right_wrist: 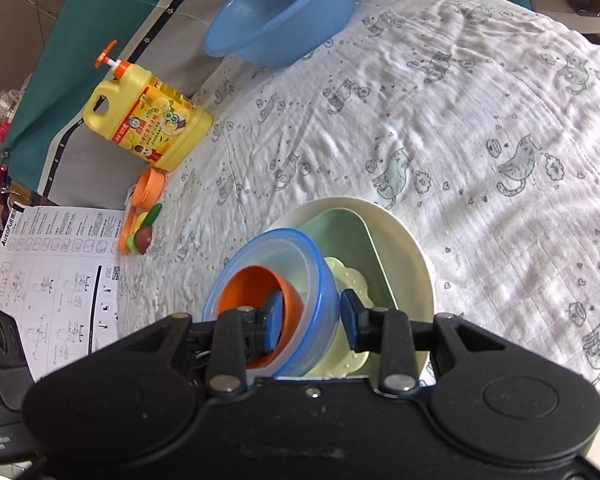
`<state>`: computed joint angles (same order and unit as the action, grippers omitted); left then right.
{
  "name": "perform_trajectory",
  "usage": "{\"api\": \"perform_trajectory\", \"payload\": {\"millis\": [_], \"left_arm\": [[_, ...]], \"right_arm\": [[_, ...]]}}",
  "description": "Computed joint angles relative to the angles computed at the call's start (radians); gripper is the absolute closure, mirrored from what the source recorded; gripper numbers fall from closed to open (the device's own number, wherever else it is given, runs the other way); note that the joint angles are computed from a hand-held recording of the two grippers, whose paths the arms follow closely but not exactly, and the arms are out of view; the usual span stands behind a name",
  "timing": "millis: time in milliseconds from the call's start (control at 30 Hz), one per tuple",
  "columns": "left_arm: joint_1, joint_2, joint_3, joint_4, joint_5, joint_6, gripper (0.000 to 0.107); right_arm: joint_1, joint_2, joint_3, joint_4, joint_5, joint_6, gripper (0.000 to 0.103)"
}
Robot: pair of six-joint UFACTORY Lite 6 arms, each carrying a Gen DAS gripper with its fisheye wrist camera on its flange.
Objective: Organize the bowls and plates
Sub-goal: 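Lower the bowl stack onto the yellow plate and open both grippers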
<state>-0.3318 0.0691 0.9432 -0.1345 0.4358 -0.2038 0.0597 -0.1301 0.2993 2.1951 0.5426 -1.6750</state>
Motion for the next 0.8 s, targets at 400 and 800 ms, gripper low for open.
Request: {"api": "perform_trajectory", "payload": {"millis": [400,800], "left_arm": [[-0.003,0.045,-0.001,-0.026,-0.015,0.031,0.069],[0.002,0.056,-0.005,-0.024,-0.035,0.048,0.063]], "right_arm": [[0.004,0.062,0.016,0.01,0.01,-0.009,0.069],[0.021,0.092,0.051,0.028,-0.007,-0.017,0.068]]}}
